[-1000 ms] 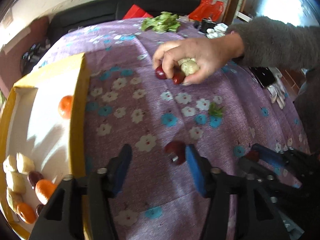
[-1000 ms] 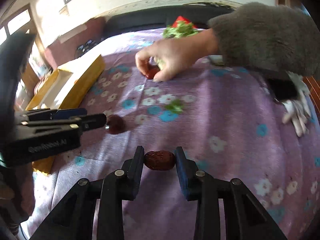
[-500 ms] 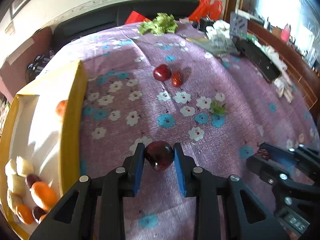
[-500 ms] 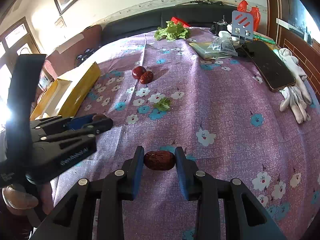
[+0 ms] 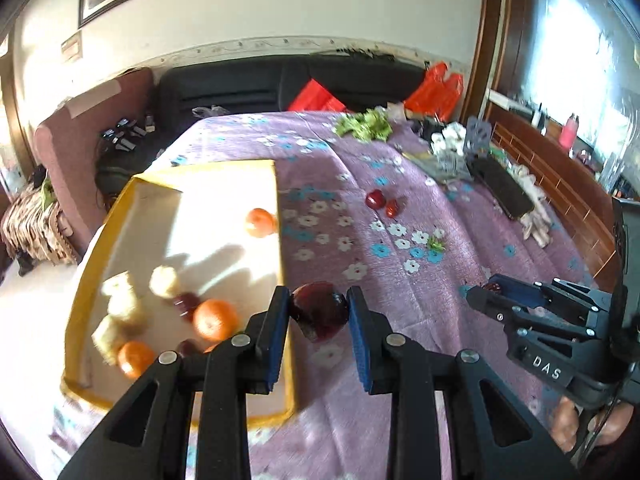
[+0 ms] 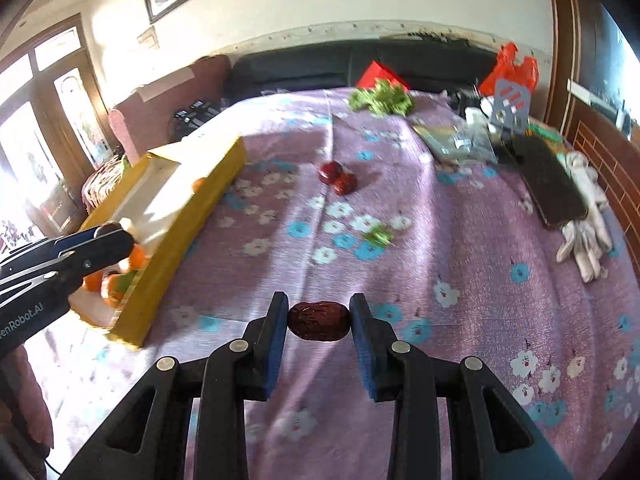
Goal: Organize fruits
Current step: 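Carry the date and plum into the yellow tray and open both tools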
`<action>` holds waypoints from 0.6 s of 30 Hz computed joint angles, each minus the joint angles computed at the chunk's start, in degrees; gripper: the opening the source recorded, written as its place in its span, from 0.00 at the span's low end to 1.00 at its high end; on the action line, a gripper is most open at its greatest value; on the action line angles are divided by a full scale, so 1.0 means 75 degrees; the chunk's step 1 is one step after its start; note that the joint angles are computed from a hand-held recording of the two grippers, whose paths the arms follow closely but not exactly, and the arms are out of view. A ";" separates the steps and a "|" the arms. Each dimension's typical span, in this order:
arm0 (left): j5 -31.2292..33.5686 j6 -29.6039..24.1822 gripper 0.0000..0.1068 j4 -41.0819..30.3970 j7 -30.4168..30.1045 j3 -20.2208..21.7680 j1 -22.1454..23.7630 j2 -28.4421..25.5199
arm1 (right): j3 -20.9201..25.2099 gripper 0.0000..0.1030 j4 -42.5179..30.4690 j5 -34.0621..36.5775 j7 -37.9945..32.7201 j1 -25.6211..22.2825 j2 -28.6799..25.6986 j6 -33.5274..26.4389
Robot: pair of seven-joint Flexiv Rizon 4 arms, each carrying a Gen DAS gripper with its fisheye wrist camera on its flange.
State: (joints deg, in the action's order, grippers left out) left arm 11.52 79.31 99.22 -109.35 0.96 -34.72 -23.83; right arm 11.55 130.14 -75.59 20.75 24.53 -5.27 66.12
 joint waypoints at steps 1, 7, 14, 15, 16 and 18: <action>-0.0140 0.0098 0.26 0.0237 0.0118 -0.0137 0.0183 0.0186 | 0.0076 0.33 -0.0059 0.0138 -0.0154 0.0073 0.0042 -0.0143; -0.0705 0.0507 0.27 0.1273 0.0690 -0.0409 0.0964 0.1446 | 0.0430 0.34 -0.0870 0.0784 -0.1457 0.0611 0.0341 -0.1248; 0.1404 -0.0201 0.27 0.0658 -0.0812 0.0354 0.1235 0.2507 | 0.0374 0.34 -0.2583 0.0586 -0.2467 0.0846 0.0219 -0.1066; 0.1850 -0.0415 0.27 0.0471 -0.1154 0.0396 0.1300 0.2549 | 0.0344 0.34 -0.2817 0.0605 -0.2587 0.0881 0.0122 -0.0986; 0.1946 -0.0504 0.27 0.0400 -0.1217 0.0356 0.1423 0.2555 | 0.0305 0.34 -0.3081 0.0625 -0.2704 0.0933 -0.0012 -0.0935; 0.1665 -0.0503 0.27 0.0447 -0.1011 0.0193 0.1744 0.2471 | 0.0205 0.34 -0.3610 0.0795 -0.2988 0.1079 -0.0425 -0.0834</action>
